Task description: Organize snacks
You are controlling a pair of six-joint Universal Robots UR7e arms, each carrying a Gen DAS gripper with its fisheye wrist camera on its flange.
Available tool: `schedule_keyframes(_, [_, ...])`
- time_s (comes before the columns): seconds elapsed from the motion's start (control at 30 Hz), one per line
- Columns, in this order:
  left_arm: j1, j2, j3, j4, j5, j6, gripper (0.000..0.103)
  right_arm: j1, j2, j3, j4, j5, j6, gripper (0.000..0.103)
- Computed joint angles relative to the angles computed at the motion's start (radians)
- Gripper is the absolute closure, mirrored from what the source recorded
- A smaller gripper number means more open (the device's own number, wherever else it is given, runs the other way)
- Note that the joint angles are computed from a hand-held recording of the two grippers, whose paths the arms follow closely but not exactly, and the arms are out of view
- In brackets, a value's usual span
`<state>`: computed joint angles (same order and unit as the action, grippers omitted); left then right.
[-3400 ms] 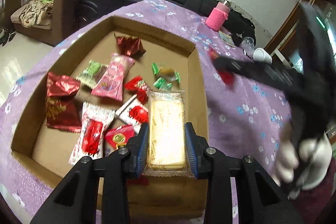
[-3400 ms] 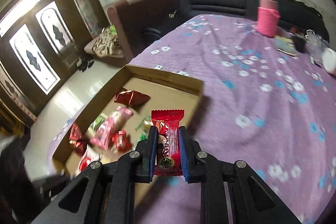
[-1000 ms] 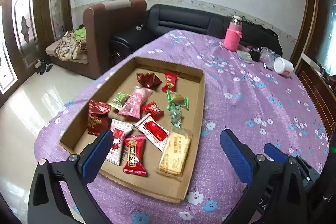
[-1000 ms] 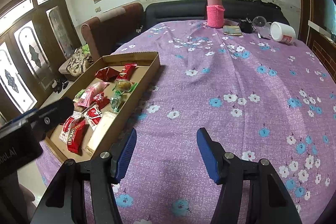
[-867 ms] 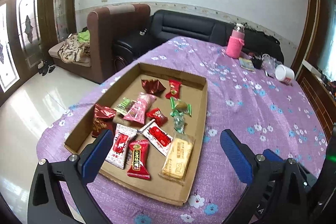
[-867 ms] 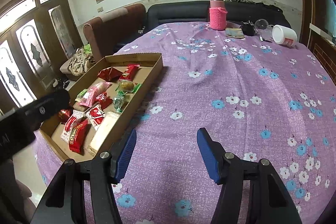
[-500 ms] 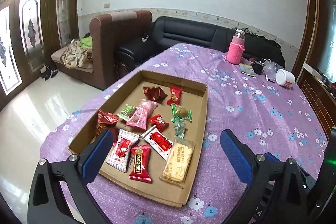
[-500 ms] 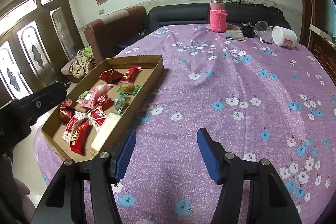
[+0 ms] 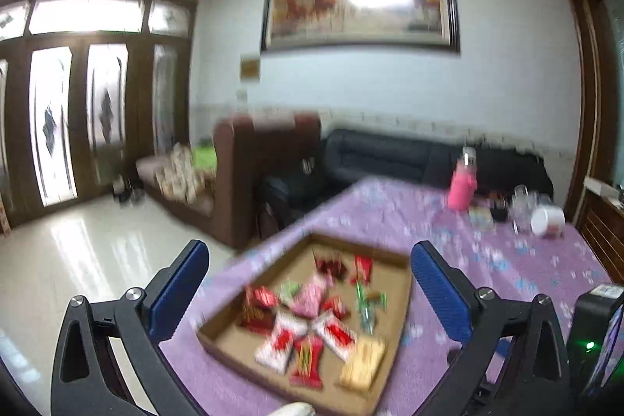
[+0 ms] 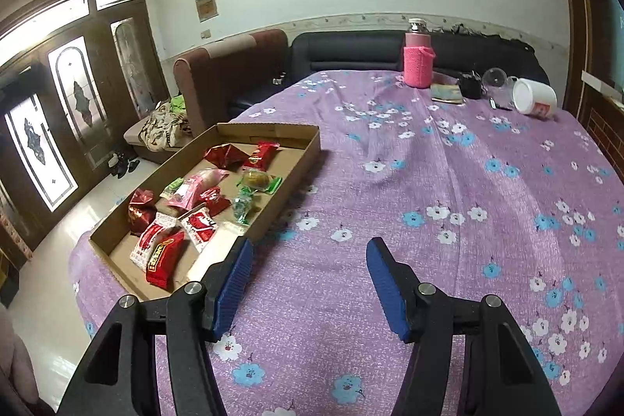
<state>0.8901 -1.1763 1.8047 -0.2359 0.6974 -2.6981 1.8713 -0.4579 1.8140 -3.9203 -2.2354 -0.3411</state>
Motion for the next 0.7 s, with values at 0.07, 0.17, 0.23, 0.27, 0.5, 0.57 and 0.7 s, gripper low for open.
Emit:
schedule_keyframes(0.07, [0.028,0.058,-0.089,0.175,0.002,-0.124,0.0,0.005,0.007,-0.007,-0.002,-0.006,-0.018,0.038])
schedule_keyframes(0.17, [0.049,0.111,-0.154,0.295,-0.01,-0.201,0.0,0.012,0.019,-0.017,-0.008,-0.018,-0.048,0.036])
schedule_keyframes(0.23, [0.054,0.128,-0.168,0.317,-0.024,-0.21,0.0,0.016,0.026,-0.024,-0.006,-0.019,-0.06,0.034])
schedule_keyframes(0.27, [0.056,0.131,-0.167,0.316,-0.028,-0.206,0.0,0.017,0.027,-0.025,-0.001,-0.017,-0.063,0.034])
schedule_keyframes(0.5, [0.064,0.153,-0.177,0.333,-0.028,-0.202,0.0,0.024,0.043,-0.038,0.027,-0.011,-0.089,0.034])
schedule_keyframes(0.57, [0.069,0.167,-0.196,0.376,-0.025,-0.231,0.0,0.025,0.044,-0.038,0.035,-0.004,-0.092,0.034])
schedule_keyframes(0.7, [0.075,0.195,-0.231,0.452,-0.012,-0.271,0.0,0.02,0.036,-0.031,0.045,0.005,-0.076,0.033])
